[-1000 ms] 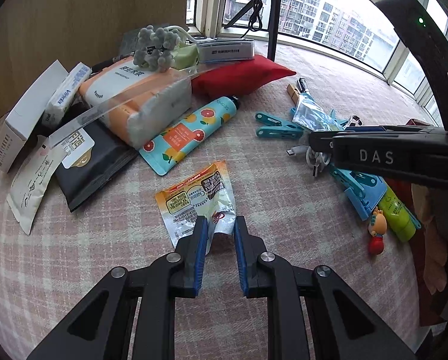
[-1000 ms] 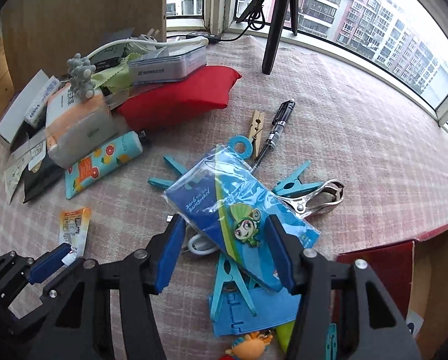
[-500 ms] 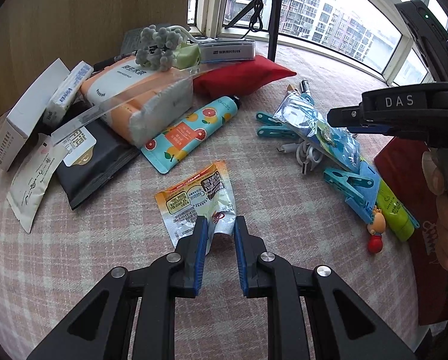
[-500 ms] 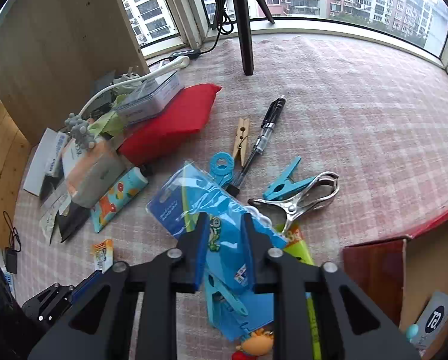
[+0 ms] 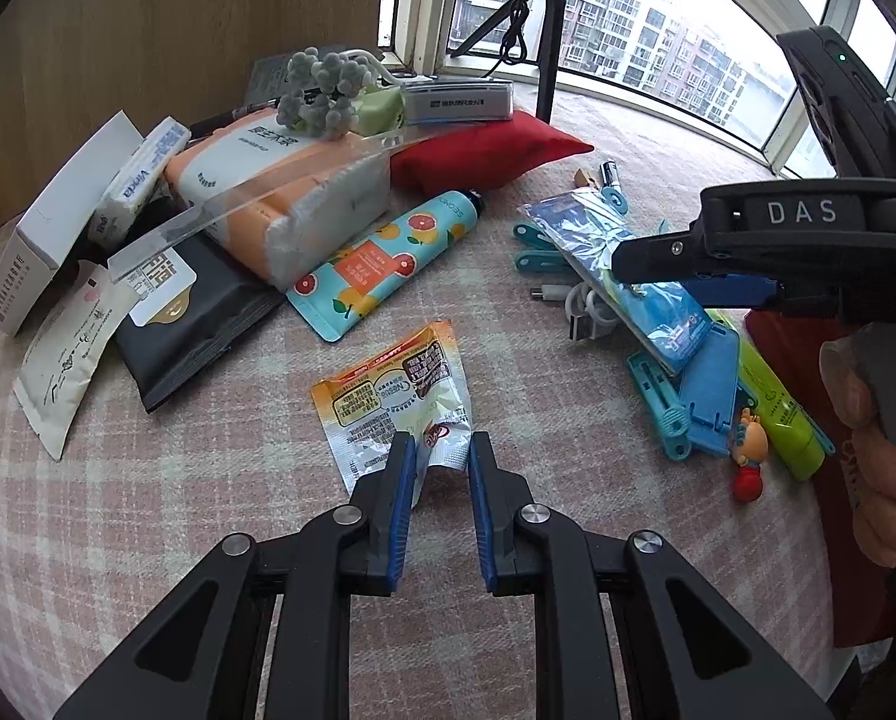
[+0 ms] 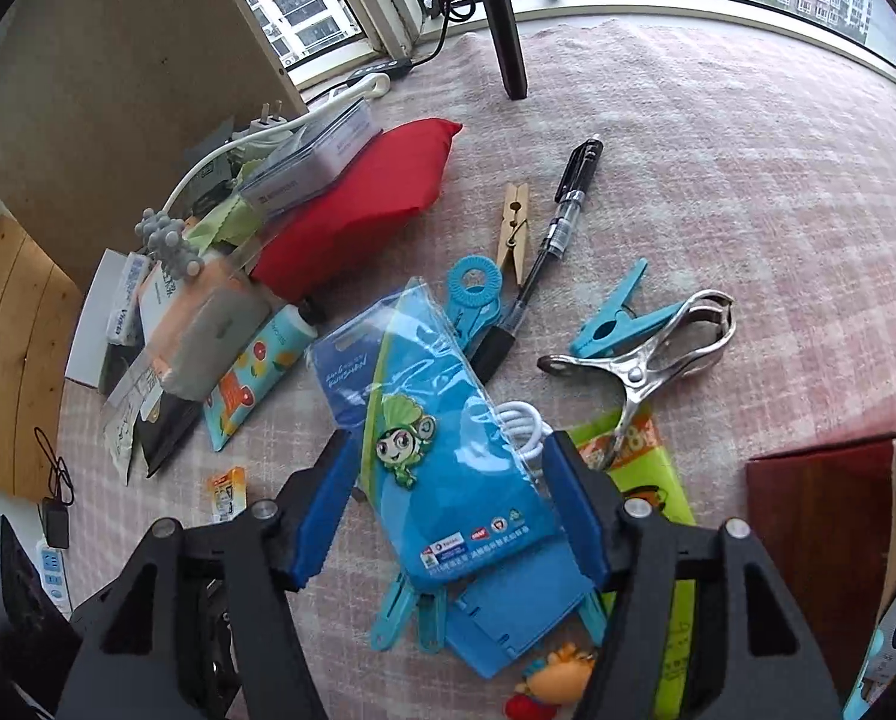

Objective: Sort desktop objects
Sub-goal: 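Grasp the blue plastic bag with the right gripper while the left gripper holds the snack packet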

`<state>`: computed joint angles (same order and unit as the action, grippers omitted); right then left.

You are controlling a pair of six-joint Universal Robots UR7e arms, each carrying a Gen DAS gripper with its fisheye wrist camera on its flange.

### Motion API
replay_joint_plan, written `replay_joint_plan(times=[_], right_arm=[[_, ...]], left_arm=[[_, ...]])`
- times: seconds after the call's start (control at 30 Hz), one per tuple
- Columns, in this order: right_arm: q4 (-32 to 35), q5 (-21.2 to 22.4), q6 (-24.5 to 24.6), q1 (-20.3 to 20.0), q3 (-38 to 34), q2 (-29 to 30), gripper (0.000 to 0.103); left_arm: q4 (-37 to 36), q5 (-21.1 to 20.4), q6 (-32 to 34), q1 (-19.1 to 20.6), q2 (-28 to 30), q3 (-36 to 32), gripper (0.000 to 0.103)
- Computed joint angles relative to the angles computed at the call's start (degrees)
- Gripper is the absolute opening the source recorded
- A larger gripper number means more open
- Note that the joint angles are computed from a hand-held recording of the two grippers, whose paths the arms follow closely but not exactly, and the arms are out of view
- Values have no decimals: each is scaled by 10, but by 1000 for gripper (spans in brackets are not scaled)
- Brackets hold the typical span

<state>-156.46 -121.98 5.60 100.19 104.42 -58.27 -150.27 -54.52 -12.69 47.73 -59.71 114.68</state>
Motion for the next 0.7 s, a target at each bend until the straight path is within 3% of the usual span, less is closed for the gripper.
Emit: replay_joint_plan(times=[0.17, 0.23, 0.3, 0.57, 0.6, 0.63, 0.7], right_arm=[[-6, -24, -25, 14, 3, 11, 58], [-7, -31, -31, 16, -2, 19, 45], [-16, -45, -39, 19, -4, 26, 42], [-16, -54, -44, 21, -5, 28, 41], [-18, -59, -49, 23, -4, 29, 38], [-18, -56, -54, 24, -2, 28, 25], [-14, -25, -54, 19, 2, 19, 13]], left_arm=[[16, -5, -6, -4, -17, 4, 17], [24, -2, -6, -8, -24, 7, 17], [34, 1, -6, -15, -31, 10, 17], [57, -3, -22, -17, -52, 6, 19], [60, -2, -23, -16, -54, 7, 18], [56, -2, -23, -12, -58, 14, 18], [51, -2, -26, -11, -63, 21, 17]])
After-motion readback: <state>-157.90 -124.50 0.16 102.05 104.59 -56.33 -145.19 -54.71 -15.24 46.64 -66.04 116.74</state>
